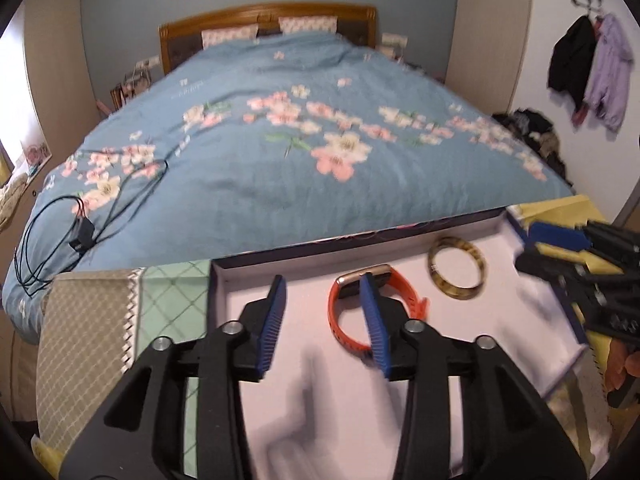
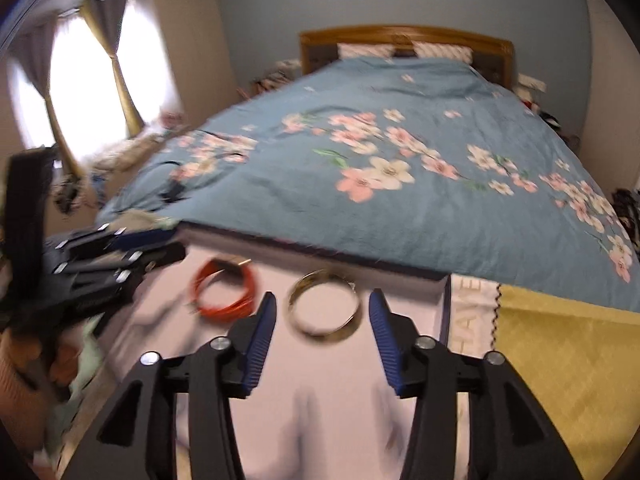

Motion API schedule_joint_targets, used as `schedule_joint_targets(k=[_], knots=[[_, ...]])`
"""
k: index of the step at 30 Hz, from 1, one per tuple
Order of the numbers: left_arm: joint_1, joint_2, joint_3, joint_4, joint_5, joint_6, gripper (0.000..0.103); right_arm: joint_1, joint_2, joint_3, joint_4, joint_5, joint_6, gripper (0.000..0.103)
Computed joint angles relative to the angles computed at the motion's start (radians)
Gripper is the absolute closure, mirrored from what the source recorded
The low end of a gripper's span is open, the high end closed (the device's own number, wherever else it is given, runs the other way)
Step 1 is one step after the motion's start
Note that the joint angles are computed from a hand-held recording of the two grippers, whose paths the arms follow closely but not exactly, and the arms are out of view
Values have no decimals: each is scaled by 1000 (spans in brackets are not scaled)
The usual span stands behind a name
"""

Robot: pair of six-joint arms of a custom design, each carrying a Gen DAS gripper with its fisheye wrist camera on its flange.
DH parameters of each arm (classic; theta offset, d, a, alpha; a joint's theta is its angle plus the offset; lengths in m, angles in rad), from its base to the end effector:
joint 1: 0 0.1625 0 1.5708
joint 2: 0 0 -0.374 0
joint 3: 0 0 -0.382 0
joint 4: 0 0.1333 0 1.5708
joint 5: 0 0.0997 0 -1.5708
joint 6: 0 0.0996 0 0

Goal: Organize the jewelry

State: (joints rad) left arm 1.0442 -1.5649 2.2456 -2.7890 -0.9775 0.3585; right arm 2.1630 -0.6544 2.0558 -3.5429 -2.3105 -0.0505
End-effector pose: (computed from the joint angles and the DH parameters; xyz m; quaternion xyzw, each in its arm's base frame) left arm -0.0512 -0.4641 0.2762 0.3247 0.8664 -0.2767 0.2595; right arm 0.3255 -0.3653 0.0056 0.1860 -0.8810 0.3457 0.2640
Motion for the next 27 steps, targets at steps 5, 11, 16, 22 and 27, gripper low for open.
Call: schedule_joint_targets(k=[5,11,16,22,27], knots=[[-47,-226,137,0,-11,44,50,90,-30,140,-75,18,3,45],[-112,-562,282,180,7,19,47,175,-14,231,-44,-16,111,49],[-136,-783,339,382,9,-41,46,223,11,262,-35,-31,172,54],[-172,-965,382,587,17,-136,43,251,43,255,-1,-36,198,68],[-157,-991,391,626,-12,-161,43,250,56,235,43,-62,219,72]])
